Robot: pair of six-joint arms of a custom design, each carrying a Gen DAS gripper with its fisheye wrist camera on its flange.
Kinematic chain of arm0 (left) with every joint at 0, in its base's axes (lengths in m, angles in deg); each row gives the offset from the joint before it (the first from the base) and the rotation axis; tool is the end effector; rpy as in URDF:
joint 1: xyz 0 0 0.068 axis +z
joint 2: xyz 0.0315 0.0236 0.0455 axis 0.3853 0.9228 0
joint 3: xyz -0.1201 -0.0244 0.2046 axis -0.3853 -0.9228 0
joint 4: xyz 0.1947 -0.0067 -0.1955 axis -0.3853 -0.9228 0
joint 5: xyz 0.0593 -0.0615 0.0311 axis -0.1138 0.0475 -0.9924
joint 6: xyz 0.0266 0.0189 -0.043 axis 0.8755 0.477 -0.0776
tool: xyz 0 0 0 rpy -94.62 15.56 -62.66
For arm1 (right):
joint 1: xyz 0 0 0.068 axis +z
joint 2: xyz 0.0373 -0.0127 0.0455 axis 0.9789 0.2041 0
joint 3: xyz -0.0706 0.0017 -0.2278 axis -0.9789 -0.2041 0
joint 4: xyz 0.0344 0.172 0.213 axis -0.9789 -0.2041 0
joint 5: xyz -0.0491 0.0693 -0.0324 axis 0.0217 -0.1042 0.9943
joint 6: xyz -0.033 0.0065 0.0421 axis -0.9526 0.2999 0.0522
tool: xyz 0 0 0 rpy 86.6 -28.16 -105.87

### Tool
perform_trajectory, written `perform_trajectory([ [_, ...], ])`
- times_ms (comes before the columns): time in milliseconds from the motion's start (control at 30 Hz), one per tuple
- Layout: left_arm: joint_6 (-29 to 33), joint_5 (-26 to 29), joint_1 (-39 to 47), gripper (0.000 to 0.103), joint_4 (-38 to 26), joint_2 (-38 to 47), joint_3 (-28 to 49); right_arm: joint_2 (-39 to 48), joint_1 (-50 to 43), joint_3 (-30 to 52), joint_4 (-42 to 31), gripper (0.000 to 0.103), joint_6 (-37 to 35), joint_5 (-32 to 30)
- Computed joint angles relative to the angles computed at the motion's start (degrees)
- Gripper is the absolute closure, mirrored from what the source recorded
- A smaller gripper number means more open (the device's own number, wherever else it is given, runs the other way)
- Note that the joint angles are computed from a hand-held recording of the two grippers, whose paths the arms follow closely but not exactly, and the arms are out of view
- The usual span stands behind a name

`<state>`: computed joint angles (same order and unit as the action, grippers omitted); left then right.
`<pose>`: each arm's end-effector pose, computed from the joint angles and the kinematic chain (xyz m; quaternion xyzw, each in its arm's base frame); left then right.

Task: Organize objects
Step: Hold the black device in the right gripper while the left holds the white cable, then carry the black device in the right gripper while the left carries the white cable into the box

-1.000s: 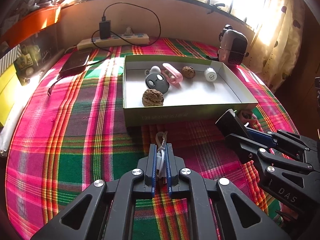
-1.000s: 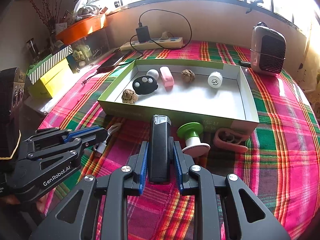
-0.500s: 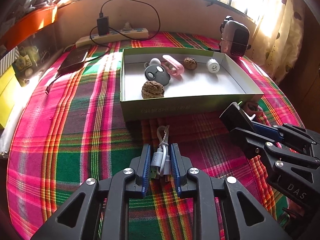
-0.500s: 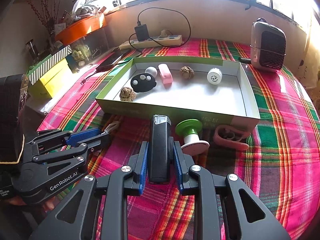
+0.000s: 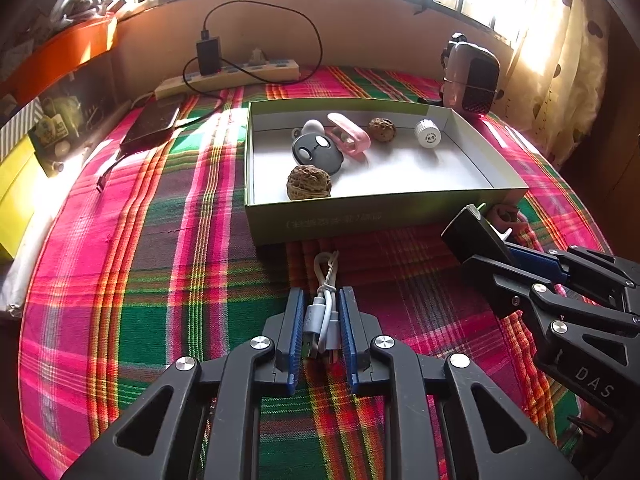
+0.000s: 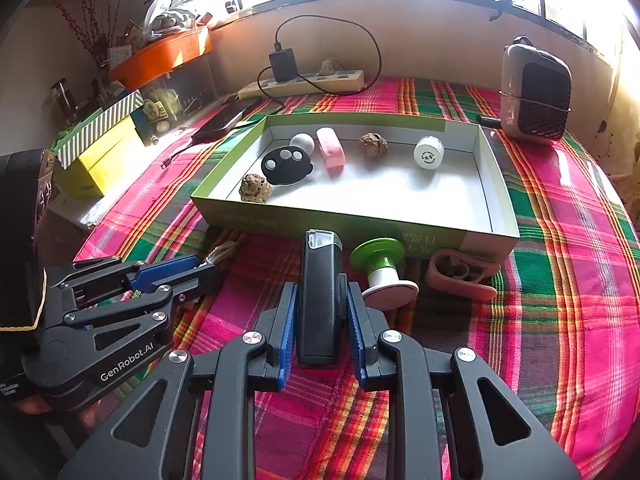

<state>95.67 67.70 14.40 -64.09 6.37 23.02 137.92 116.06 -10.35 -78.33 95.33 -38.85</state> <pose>0.2313 -0.0439 0.1050 0.2393 0.9126 -0.1181 0.3098 0.1608 0.1083 0.1119 0.0686 0.9299 0.0546 0.3572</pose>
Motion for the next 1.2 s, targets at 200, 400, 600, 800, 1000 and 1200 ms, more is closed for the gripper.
perform_trajectory([
  [200,0.2,1.2,0.6,0.087,-2.0,-3.5,0.0,-0.9,0.3,0.4,-1.0,0.079,-0.3,0.4],
  [400,-0.1,2.8,1.0,0.087,-4.4,-6.5,1.0,-4.1,-0.4,1.3,-3.9,0.079,-1.4,1.3],
  [600,-1.1,3.0,-0.1,0.087,-4.9,-6.6,3.1,-5.9,-2.6,3.1,-6.3,0.079,-3.8,1.6],
  [800,-2.9,2.7,-2.1,0.087,-3.4,-3.1,6.3,-6.3,-8.8,5.4,-6.7,0.079,-8.8,-1.3],
  [1000,-4.7,1.8,-4.0,0.087,-1.6,1.1,9.3,-3.0,-15.3,7.4,-4.4,0.079,-12.7,-5.3],
  [1200,-5.7,0.9,-4.9,0.087,-0.2,5.4,11.5,2.2,-20.5,9.2,-1.2,0.079,-15.6,-9.2],
])
